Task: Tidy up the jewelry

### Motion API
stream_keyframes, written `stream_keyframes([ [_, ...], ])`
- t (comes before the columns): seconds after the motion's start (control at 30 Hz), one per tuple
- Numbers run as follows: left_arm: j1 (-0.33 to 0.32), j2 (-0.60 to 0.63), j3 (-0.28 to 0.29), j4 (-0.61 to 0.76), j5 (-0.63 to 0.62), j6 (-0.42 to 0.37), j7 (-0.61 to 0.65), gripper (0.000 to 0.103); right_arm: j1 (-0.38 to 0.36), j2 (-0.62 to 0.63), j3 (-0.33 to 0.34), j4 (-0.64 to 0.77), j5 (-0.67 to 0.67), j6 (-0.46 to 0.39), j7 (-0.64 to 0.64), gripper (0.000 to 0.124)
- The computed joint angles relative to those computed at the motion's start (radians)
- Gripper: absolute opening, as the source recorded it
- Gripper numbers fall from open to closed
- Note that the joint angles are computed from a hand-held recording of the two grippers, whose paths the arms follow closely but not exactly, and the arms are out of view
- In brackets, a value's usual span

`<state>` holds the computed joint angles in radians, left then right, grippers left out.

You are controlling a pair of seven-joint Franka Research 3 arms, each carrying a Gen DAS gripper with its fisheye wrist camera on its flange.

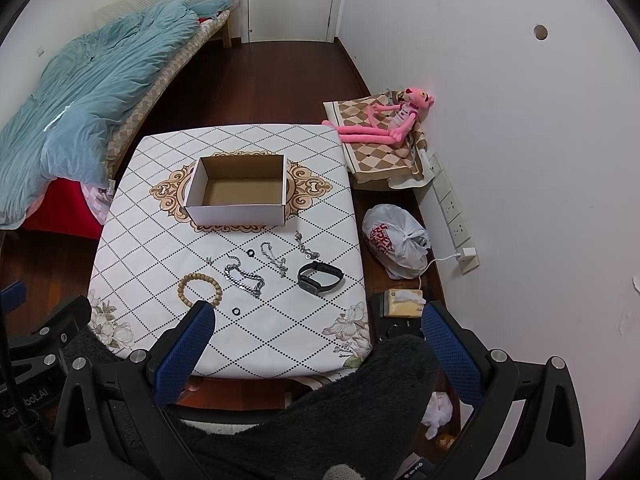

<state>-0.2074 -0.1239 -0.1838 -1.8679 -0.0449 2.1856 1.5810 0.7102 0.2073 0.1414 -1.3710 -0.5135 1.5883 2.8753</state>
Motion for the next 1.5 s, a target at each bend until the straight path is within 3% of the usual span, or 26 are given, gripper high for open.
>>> stream_keyframes([
  [1.5,-0.004,0.0,-0.004,0.025,-0.008,-0.01,-0.008,0.103,0.006,-0.009,0.005,0.014,-0.031,-0.024,-0.006,0.103],
])
